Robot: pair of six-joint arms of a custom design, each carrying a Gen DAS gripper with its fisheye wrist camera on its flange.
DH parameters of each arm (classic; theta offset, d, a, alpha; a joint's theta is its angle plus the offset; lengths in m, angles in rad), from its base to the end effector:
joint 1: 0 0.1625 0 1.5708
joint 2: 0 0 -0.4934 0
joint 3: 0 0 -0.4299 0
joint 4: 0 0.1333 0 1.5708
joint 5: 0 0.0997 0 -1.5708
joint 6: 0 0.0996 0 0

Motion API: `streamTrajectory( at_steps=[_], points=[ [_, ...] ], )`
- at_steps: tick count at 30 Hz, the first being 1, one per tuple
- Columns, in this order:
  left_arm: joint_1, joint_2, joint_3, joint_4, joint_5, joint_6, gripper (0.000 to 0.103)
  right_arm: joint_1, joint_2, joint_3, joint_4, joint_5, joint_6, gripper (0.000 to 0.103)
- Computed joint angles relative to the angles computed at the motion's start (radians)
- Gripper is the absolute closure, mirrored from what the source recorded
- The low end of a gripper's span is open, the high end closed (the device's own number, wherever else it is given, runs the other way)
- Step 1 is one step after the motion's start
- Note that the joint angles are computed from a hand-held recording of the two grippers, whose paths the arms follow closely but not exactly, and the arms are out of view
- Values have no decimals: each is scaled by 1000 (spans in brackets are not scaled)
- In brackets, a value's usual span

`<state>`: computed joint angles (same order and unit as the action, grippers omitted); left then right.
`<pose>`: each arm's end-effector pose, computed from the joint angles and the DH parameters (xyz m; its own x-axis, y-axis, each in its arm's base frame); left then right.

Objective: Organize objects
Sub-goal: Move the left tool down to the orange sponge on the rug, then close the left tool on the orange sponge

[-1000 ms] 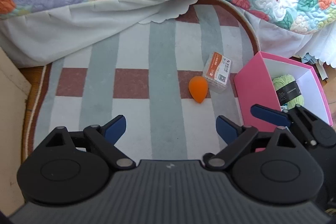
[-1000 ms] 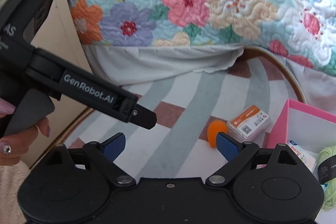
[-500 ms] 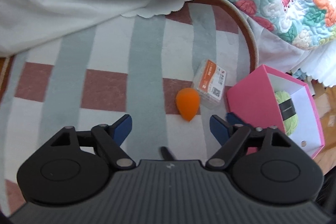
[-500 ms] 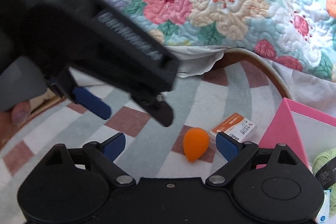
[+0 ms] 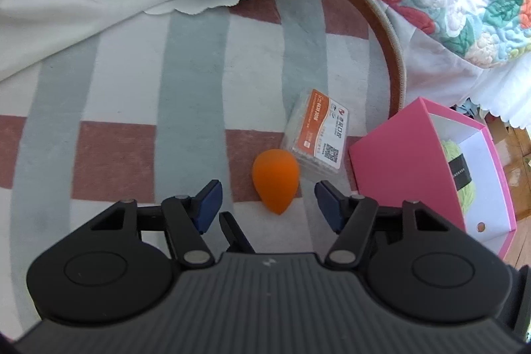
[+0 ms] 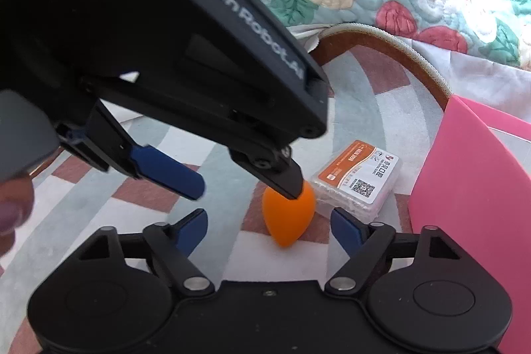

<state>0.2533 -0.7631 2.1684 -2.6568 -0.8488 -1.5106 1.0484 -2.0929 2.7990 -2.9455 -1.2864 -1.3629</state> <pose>-0.4328 -0.3177 -0.0228 -0.9167 -0.1907 -0.3511 0.0680 0.7914 -0.6075 0.0307 -0.2699 0.2980 -0.5727 -0.5977 0.5611 -0.8180 0.4615 -0.3434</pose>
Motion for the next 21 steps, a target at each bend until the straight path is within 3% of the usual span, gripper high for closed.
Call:
streamTrajectory(
  at_steps=[6,10,21],
  points=[
    [21,25,-16,-20,10,47,59,40,72,-26,-39,-34,55,46],
    [28,29,-32,9,-3,60,76,69,117,-47,-73,-82,110,63],
    [-10,24,22,-104,-5,16,79,83,60,-91,85,-106,135,65]
  ],
)
